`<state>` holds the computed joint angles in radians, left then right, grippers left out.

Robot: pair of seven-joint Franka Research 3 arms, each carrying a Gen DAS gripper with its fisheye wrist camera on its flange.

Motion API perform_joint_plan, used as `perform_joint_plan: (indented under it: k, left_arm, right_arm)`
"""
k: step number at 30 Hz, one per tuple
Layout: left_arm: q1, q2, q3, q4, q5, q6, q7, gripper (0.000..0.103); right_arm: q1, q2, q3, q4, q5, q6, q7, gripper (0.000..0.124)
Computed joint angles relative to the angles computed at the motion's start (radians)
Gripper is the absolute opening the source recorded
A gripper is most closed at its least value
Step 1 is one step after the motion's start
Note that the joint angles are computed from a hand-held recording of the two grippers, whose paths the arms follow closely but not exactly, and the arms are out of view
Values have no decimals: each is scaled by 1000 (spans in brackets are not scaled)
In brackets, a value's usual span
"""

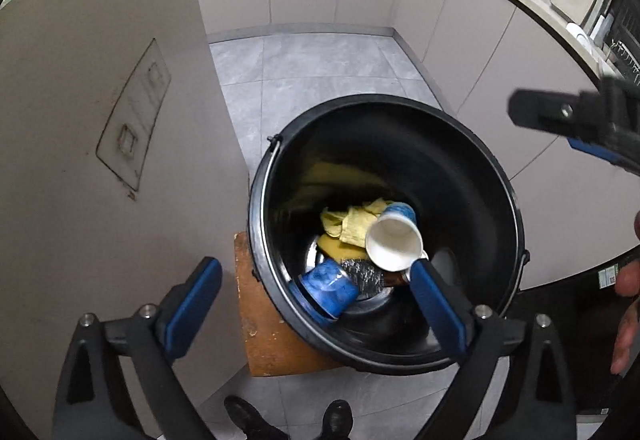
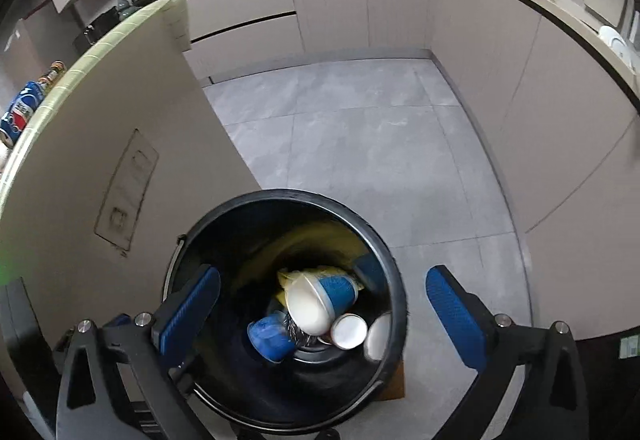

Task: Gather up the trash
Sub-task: 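Open the left tool over the bin while the right tool releases the steel wool, then move both tools back toward the items on the island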

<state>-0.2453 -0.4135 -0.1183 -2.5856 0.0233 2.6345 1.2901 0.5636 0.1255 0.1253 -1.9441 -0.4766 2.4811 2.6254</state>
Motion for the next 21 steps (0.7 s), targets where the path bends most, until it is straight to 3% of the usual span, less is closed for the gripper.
perform_joint_plan:
  k: [15, 21]
  left_arm:
    - [-5, -46, 4, 20, 6, -21, 30, 103]
    - [28, -119, -14, 49, 52, -61, -33, 103]
  right_arm:
    - [-25, -101, 34, -78, -25, -62, 66, 103]
    - [-56, -168, 60, -93, -52, -79, 97, 103]
